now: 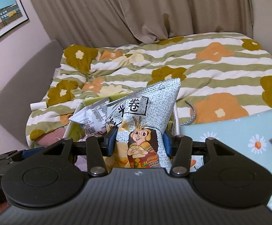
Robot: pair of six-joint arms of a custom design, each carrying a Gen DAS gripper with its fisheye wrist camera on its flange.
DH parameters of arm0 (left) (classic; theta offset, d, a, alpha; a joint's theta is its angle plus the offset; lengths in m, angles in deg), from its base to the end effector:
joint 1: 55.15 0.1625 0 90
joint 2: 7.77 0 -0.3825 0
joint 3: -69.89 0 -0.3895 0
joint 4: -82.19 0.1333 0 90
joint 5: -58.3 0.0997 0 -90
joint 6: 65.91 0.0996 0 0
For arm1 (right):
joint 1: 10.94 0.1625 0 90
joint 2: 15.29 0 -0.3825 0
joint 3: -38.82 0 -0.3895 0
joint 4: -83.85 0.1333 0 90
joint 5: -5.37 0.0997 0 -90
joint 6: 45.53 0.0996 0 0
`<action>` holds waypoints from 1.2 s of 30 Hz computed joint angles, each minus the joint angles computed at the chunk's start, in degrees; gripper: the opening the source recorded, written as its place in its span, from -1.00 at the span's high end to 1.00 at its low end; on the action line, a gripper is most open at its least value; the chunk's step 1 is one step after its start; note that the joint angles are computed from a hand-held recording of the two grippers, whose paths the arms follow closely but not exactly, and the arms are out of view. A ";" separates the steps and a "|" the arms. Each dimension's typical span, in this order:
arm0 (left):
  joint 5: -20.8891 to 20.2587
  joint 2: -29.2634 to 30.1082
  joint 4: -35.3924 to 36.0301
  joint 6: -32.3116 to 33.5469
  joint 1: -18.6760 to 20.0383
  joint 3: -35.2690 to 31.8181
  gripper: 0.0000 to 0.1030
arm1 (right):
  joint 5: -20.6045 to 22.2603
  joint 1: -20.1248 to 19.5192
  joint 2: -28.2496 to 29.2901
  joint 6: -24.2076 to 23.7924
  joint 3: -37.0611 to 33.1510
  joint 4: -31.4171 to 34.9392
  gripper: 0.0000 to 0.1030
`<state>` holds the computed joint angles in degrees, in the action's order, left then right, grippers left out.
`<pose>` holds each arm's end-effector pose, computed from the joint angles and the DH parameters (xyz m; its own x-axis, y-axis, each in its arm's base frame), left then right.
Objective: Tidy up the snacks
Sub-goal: 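Carry the monkey-print bag and corn-roll bag into the box and release both, then move both tools back over the last two bags on the mat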
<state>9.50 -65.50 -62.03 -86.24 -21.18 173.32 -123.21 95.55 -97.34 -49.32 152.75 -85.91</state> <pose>-0.3748 -0.4924 0.1478 -0.7551 0.3420 -0.5594 0.5949 0.7160 -0.3652 0.2125 -0.4672 0.3573 -0.8664 0.1786 0.4664 -0.2482 0.6563 -0.7125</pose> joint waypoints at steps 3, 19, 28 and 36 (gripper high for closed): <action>-0.60 -0.30 -0.59 0.52 0.42 -0.18 -0.98 | -1.46 0.56 1.97 -0.19 -2.02 0.41 -0.24; 4.26 -0.95 0.94 -2.01 0.36 -0.16 -0.98 | 8.33 -3.83 8.08 2.06 -8.78 2.23 -1.00; 5.84 -1.62 1.77 -3.86 -1.21 0.75 -0.98 | 8.55 -3.63 5.38 -0.33 -5.88 0.64 -1.00; 7.20 -3.30 -0.10 -2.59 -3.82 2.34 -0.98 | 6.59 -0.98 2.44 -3.42 -2.83 -2.78 -1.00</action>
<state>16.69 -68.80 -62.13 -88.83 -25.00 175.66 -116.63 94.57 -94.90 -52.74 149.92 -88.70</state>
